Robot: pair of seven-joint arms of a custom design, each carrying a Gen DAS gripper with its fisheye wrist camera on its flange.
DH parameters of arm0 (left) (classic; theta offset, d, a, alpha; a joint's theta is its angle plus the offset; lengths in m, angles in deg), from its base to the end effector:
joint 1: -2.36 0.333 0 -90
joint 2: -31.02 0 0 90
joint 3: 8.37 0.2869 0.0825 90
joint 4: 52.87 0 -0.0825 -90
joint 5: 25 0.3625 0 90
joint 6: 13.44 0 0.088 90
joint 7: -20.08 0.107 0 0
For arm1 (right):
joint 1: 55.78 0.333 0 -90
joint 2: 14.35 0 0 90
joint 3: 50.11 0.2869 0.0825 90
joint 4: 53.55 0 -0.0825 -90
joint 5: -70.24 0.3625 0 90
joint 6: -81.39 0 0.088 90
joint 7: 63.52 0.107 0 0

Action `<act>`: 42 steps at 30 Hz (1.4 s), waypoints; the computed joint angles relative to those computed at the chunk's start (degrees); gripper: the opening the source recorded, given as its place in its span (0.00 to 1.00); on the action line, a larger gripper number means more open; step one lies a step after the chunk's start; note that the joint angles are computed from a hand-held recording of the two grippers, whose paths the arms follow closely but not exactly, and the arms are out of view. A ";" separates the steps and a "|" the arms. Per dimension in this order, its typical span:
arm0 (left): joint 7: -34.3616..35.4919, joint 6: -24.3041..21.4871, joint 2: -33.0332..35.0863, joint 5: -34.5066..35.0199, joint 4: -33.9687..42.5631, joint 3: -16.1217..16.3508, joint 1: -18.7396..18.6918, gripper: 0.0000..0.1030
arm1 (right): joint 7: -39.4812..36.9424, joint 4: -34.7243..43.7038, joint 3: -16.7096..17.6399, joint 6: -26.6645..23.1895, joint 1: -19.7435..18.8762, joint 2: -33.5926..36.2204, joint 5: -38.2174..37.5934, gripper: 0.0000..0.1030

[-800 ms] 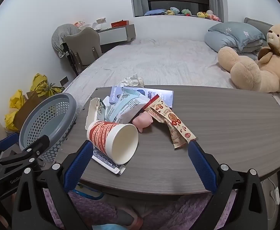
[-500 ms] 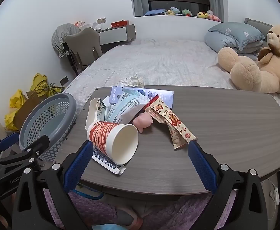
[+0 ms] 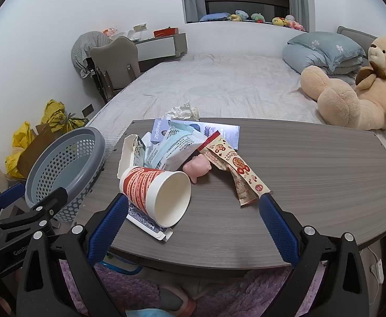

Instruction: Collect trash

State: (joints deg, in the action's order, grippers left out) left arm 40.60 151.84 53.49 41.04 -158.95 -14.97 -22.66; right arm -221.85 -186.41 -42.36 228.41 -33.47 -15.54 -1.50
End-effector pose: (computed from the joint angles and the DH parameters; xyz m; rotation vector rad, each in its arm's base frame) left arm 0.5156 -0.3724 0.3490 -1.4283 2.0504 -0.8147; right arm 0.4324 0.2674 0.3542 -1.3577 2.0760 -0.8045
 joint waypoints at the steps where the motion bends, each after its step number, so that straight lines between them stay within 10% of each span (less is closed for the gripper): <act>1: 0.00 -0.03 -0.03 0.01 -0.02 0.01 -0.01 0.94 | 0.16 -0.02 -0.02 0.10 -0.01 0.01 -0.10 0.92; 42: -4.15 0.85 -1.31 4.93 -0.90 -0.08 0.11 0.94 | 0.57 -0.54 0.69 -2.13 0.34 -1.30 0.14 0.92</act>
